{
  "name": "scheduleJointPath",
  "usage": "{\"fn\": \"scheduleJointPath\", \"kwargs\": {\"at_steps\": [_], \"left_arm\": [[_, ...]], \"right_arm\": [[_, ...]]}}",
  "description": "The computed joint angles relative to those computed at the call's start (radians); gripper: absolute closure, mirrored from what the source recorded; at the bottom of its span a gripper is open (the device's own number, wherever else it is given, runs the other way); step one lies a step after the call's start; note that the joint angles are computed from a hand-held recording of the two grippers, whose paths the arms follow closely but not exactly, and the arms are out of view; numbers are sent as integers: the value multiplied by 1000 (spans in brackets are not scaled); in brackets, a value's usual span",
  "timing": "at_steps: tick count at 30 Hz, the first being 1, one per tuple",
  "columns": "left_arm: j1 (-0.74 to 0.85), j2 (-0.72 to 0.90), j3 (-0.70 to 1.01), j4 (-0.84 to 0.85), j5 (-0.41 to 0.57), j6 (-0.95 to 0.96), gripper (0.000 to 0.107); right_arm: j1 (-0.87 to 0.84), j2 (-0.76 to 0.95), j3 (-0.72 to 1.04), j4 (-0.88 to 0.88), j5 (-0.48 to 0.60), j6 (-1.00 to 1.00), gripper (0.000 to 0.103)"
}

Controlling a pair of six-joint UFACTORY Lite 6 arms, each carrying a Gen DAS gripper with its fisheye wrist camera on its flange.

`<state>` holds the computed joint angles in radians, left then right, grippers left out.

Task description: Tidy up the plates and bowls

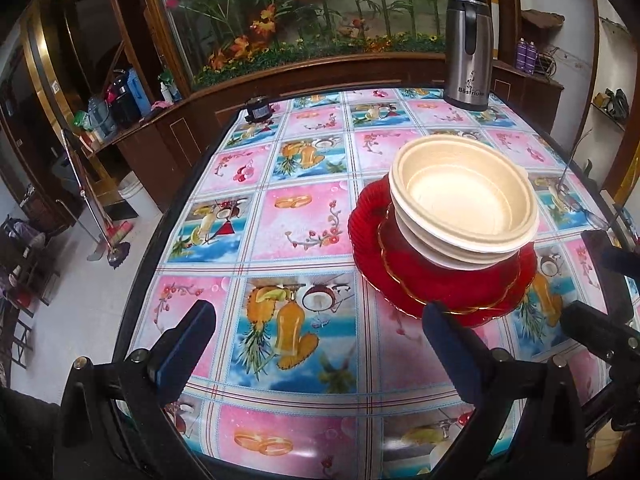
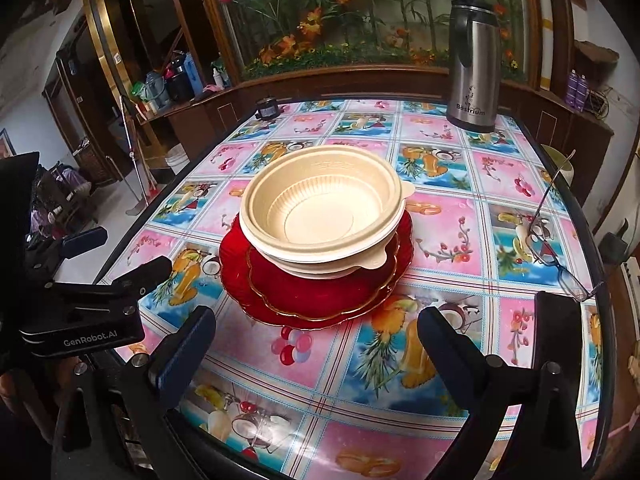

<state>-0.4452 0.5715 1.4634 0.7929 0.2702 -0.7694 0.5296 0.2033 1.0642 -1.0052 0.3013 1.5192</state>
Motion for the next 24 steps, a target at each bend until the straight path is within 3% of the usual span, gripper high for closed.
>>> {"fn": "scheduleJointPath", "kwargs": {"at_steps": [11, 24], "left_arm": [[0, 32, 37, -189, -1, 187, 4], [0, 56, 65, -235, -1, 235, 4]], "right_arm": [[-8, -6, -19, 15, -1, 3, 1], [-15, -11, -23, 20, 8, 9, 1]]}}
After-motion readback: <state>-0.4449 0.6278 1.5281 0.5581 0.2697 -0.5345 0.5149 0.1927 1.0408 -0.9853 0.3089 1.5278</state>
